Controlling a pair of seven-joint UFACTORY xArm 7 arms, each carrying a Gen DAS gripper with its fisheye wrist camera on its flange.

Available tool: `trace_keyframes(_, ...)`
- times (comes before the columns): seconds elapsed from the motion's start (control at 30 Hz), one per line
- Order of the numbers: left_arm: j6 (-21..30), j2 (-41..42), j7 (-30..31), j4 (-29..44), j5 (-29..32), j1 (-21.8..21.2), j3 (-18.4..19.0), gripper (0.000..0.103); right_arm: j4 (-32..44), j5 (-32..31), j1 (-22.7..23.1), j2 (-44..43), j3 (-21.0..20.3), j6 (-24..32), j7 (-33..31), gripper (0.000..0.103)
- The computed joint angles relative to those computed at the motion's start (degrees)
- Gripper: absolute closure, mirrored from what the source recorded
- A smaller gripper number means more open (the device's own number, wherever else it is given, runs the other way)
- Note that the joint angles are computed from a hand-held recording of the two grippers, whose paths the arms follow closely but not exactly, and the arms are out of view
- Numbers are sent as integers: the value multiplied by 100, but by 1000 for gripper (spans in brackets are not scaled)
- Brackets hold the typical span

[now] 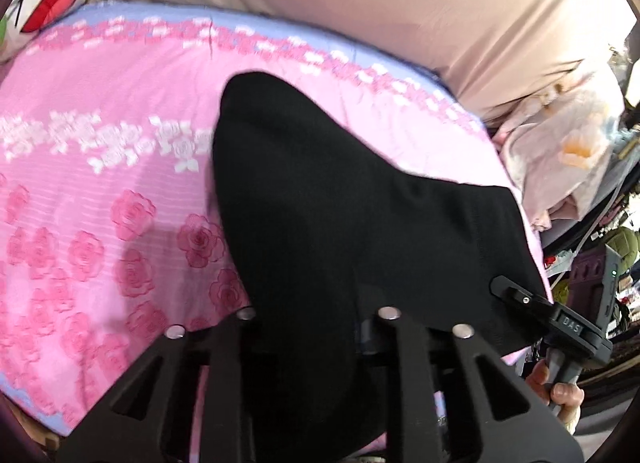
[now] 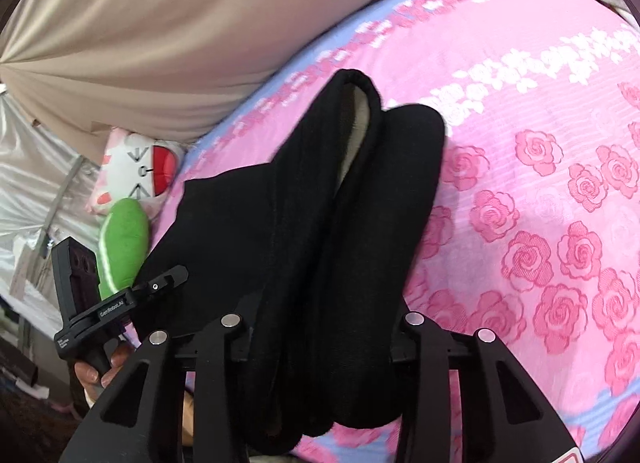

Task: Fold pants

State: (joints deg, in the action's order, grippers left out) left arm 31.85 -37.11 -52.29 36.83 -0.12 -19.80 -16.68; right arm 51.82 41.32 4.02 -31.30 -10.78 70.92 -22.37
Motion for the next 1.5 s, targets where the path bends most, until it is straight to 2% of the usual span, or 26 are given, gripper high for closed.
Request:
trace_keyframes(0.13,428,-319,74,183,-1,-159,-99,84,120,-69,-3,-370,-85,323,4,65)
trace_keyframes(0.33,757,-803,86,350,45,-269,-308,85,344,-131,64,-887,-238,574,32,65)
trace_keyframes(0.57,936,-1083,379,1187,702,245,-652,84,1082,113,451,-963,-419,306,-137,65)
trace_keyframes(0.73,648,-858,780,1942,1224,863,-781,84,1887,423,838,-539,-486,-287,-457,65)
trace_keyframes(0.93,110,-374,1070,2796,1753,1705,-919,84,3231,916,1234,545,-510,-963,-889,65)
trace_keyframes(1.1,-384,357,1160,3463,2190,2367,-1005,84,4596,1409,1155,1889,-381,-1240,-1106,65)
trace_keyframes(1.23,-536,1162,1107,3914,2440,2585,-923,84,5558,1796,944,3002,-210,-1376,-1170,65)
trace_keyframes(1.33,-531,1908,962,4272,2721,2635,-804,84,6137,1823,782,3728,30,-1498,-1042,65)
trace_keyframes(1.43,-749,2612,682,4491,3121,2693,-687,84,6695,1712,672,4502,277,-1667,-921,65)
trace_keyframes(1.5,-762,3164,330,4698,3732,2765,-697,84,7184,1558,621,5164,419,-1729,-714,65)
